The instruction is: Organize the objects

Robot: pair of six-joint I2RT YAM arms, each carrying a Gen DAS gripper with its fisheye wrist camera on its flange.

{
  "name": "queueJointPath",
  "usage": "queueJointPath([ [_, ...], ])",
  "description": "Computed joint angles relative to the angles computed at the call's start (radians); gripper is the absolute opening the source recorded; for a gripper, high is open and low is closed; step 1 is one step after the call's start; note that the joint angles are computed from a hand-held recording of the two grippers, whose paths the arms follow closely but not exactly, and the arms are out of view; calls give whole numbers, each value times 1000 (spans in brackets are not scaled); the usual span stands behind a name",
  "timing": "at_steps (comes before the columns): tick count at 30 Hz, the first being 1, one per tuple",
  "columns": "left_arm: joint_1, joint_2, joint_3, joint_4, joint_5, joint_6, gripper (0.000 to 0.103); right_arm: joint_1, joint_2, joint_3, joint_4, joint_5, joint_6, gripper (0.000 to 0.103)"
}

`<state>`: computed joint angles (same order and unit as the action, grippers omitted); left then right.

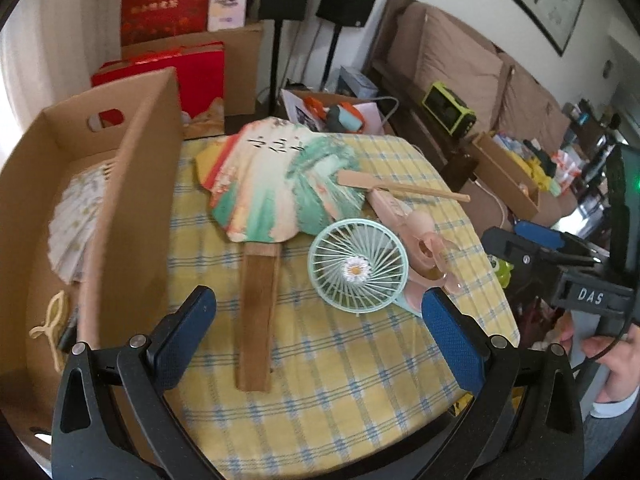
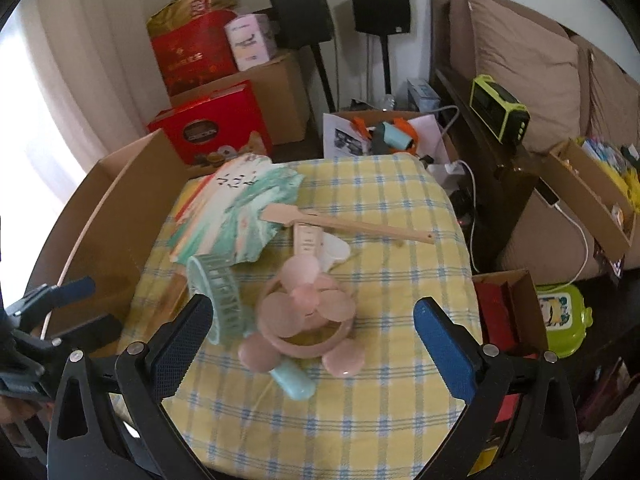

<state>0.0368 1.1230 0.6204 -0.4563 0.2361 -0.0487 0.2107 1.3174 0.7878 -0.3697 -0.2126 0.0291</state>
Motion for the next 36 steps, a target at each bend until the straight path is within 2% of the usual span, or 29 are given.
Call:
queueJointPath([
  [6, -34, 81, 22, 48, 11, -34, 103, -65, 56, -4, 21, -67, -8, 92],
  [8, -34, 104, 37, 54, 18, -37, 103, -88, 75, -7, 23, -88, -15, 84],
  [14, -41, 164, 72, 67, 25, -33, 103, -134, 119, -25, 44, -105, -39, 66],
  [19, -50, 208, 88, 79, 29, -39, 103, -171, 143, -19, 43, -139, -50, 66],
  [25, -52, 242, 101, 91, 26, -45, 103, -192, 179, 11, 45, -131, -61, 66],
  [36, 14, 366, 219, 77, 59, -62, 103, -240, 330, 203, 36, -114, -49, 66],
])
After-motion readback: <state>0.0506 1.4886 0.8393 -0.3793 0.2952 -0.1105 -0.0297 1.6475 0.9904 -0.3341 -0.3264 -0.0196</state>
